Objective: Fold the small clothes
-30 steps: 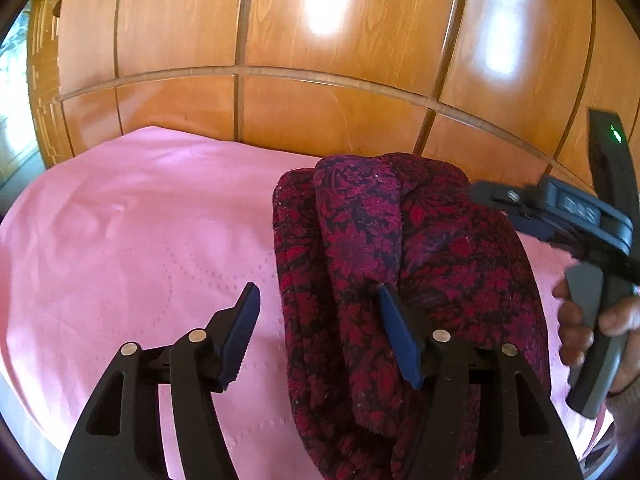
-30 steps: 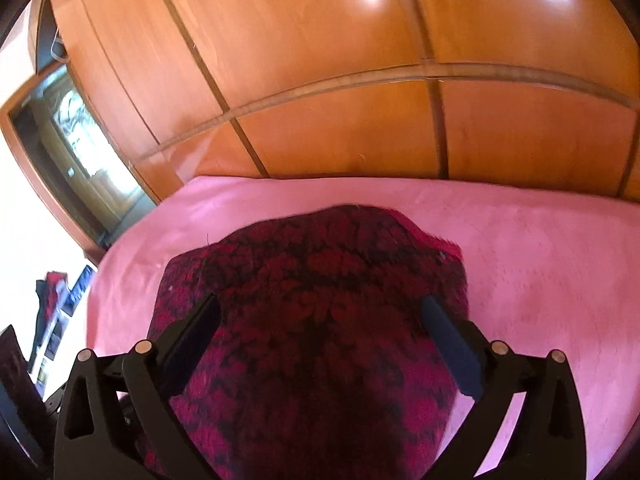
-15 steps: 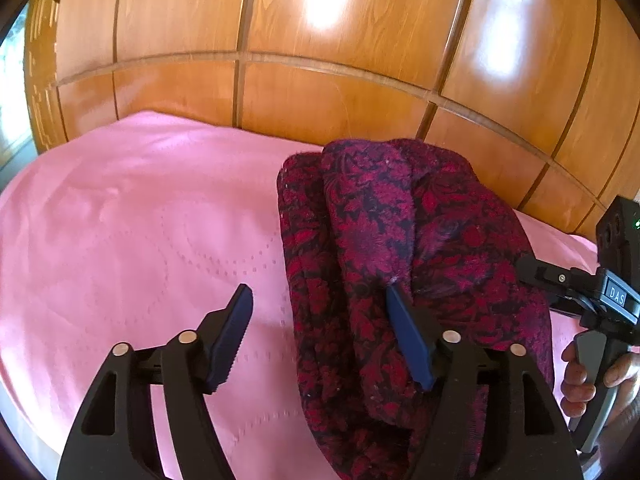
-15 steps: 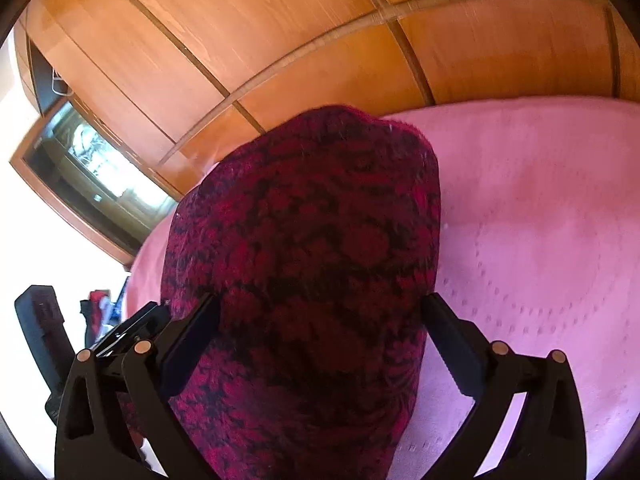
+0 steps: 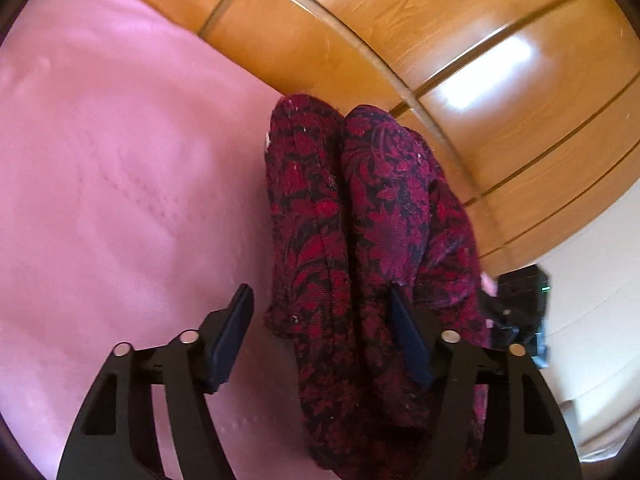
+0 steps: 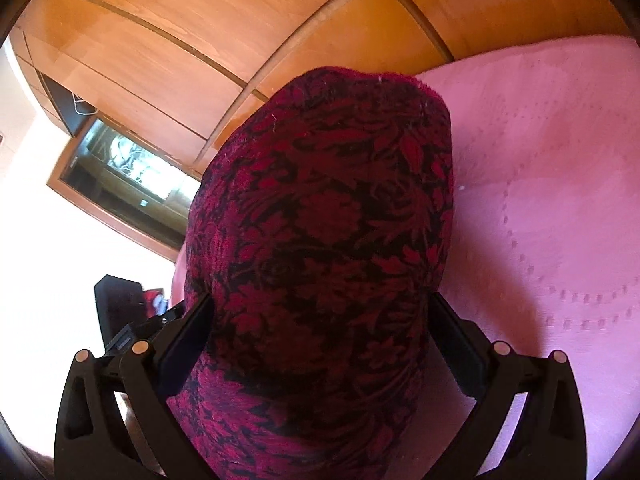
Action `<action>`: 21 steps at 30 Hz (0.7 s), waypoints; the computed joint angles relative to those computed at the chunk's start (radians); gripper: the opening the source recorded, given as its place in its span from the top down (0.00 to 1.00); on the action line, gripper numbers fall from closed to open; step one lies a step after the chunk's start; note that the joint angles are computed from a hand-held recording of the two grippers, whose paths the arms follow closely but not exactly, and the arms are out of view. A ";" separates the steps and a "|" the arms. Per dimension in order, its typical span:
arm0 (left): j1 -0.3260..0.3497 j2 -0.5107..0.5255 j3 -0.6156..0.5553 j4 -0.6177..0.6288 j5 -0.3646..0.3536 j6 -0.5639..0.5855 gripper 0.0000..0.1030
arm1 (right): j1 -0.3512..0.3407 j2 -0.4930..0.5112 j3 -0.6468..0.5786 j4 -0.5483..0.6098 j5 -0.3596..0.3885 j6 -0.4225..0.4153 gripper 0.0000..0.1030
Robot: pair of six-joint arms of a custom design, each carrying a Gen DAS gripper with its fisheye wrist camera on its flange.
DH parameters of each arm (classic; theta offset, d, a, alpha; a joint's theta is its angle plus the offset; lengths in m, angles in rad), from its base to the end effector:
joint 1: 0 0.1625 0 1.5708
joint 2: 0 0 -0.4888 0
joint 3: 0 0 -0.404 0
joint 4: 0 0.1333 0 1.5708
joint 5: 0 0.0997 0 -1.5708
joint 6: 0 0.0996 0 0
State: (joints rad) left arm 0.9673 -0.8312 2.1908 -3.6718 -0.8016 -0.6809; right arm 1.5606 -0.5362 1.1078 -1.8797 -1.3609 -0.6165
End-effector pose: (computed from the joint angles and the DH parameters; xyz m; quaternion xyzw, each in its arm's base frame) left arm -0.1374 -0.5563 0.1431 -0.1692 0.8581 -0.4784 0.0789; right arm 0.1456 -0.8325 0.0737 -0.2812 0.9451 0.0919 0.1389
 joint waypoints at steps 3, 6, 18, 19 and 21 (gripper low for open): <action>0.034 0.021 0.006 -0.111 -0.098 0.032 0.47 | 0.001 0.007 0.001 0.011 0.016 0.010 0.02; 0.054 0.043 0.007 -0.196 -0.156 0.052 0.55 | 0.007 0.016 -0.008 0.015 0.014 0.016 0.05; 0.002 0.103 -0.089 -0.201 -0.245 0.170 0.59 | 0.013 -0.143 0.125 -0.058 0.073 -0.092 0.38; 0.002 0.112 -0.114 -0.174 -0.264 0.179 0.59 | 0.005 -0.162 0.136 -0.070 0.077 -0.091 0.38; 0.009 0.151 -0.215 -0.072 -0.329 0.207 0.59 | -0.021 -0.208 0.154 -0.100 0.084 -0.086 0.38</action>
State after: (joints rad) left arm 0.9765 -0.6803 1.9753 -3.7437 -1.1309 -0.4735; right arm 1.5398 -0.7441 1.2614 -1.9798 -1.2769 -0.7022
